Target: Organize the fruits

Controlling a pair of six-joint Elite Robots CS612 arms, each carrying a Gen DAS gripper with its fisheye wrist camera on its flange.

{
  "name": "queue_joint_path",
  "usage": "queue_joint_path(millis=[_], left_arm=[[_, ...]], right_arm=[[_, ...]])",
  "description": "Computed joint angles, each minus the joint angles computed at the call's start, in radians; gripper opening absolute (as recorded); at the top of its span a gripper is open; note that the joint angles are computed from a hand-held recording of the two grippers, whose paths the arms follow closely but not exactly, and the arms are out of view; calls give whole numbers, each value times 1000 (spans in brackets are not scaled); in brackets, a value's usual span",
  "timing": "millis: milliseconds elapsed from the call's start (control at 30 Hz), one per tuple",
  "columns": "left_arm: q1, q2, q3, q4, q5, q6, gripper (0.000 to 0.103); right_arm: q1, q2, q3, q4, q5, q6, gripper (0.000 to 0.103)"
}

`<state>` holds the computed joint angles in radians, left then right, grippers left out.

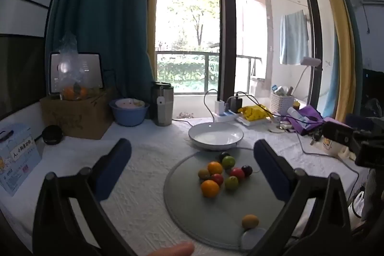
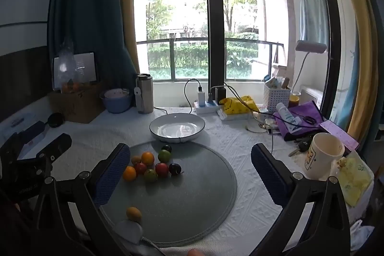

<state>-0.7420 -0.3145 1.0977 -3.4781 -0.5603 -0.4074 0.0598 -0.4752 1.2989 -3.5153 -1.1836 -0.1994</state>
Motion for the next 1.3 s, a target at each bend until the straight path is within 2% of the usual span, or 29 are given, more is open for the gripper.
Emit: queue_joint_path(millis=[100, 133, 333, 433, 1300], left_arm=[[-2, 3, -6, 4, 18, -40, 103], [-3, 0, 5, -20, 21, -49, 103], [-5, -15, 39, -91, 7, -2, 103], [-5, -12, 37, -89, 1, 9, 103], [-8, -16, 47, -111, 8, 20, 103]], right_arm=[[0, -5, 8, 13, 2, -10, 103], [1, -7, 11, 18, 3, -12, 103], [5, -6, 11, 1, 0, -14, 103], [1, -19, 28, -2, 7, -17, 103], [9, -17, 28, 11, 0, -29, 103]])
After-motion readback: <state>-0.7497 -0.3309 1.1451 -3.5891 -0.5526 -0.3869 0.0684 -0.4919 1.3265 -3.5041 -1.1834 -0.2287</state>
